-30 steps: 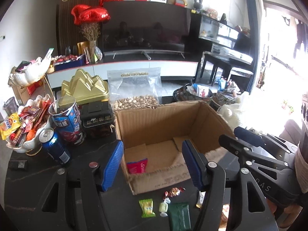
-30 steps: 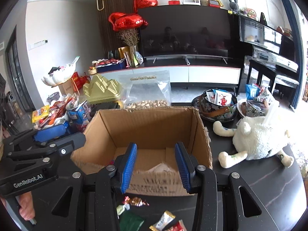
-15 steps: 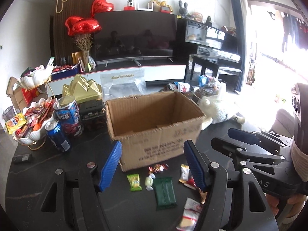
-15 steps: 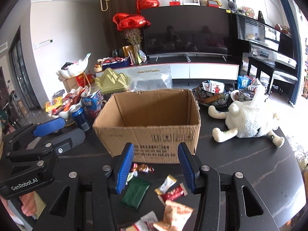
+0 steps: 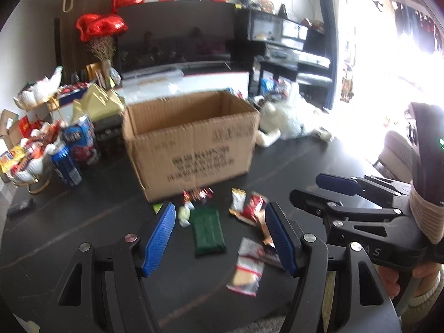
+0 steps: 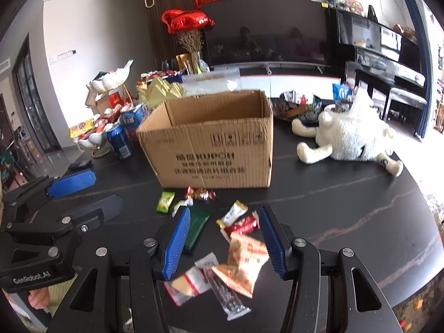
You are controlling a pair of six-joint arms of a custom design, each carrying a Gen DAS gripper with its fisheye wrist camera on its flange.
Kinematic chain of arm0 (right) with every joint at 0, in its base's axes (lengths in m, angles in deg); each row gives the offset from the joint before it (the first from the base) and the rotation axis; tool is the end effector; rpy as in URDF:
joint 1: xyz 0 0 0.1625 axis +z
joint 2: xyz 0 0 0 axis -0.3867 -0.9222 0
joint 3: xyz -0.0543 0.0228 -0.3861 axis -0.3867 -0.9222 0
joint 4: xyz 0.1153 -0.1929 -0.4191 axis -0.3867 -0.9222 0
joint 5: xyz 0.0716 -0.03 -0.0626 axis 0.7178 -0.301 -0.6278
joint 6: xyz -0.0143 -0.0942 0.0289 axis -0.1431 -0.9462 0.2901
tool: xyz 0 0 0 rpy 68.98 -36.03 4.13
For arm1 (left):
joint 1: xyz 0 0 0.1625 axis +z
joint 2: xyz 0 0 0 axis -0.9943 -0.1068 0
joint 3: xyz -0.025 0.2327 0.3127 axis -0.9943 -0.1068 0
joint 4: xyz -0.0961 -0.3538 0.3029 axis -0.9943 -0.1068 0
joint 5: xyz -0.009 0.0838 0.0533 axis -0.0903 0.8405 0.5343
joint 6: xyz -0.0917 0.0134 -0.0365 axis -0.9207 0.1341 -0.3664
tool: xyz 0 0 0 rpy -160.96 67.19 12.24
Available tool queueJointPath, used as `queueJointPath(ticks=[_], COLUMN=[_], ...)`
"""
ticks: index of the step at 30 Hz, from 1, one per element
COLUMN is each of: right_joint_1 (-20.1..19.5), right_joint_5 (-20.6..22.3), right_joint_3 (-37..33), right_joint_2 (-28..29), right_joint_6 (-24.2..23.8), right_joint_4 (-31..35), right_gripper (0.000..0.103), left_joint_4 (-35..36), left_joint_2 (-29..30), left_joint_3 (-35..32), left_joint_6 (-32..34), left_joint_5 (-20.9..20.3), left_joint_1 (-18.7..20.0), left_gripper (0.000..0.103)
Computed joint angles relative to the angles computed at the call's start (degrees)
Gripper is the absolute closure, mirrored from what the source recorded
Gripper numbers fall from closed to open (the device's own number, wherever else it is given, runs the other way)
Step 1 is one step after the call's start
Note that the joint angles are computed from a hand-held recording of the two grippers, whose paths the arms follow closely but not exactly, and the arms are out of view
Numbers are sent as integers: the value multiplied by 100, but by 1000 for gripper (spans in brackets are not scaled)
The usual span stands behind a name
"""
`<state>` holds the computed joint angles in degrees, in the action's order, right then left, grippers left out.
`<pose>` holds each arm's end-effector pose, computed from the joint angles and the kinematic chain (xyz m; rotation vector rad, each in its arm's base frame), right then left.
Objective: Organize snacks
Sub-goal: 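Move both tools back over the remaining snacks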
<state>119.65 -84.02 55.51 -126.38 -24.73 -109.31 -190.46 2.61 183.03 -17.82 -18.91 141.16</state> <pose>0.1954 -0.7322 0.1191 0.8258 -2.4654 0.8015 -0.1955 -0.6824 0.1337 0.5303 2.2847 -0.9599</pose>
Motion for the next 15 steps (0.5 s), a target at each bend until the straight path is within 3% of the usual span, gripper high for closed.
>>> queueJointPath(ticks=[15], right_joint_1=[-403], right_joint_5=[-58], right_joint_3=[7], right_joint_2=[165], right_joint_6=[781], right_joint_4=[579], right_gripper=[50], left_joint_4=[1209], left_joint_2=[93], left_joint_3=[125], left_joint_6=[-971], left_joint_5=[-354], left_joint_1=[268], left_gripper=[37])
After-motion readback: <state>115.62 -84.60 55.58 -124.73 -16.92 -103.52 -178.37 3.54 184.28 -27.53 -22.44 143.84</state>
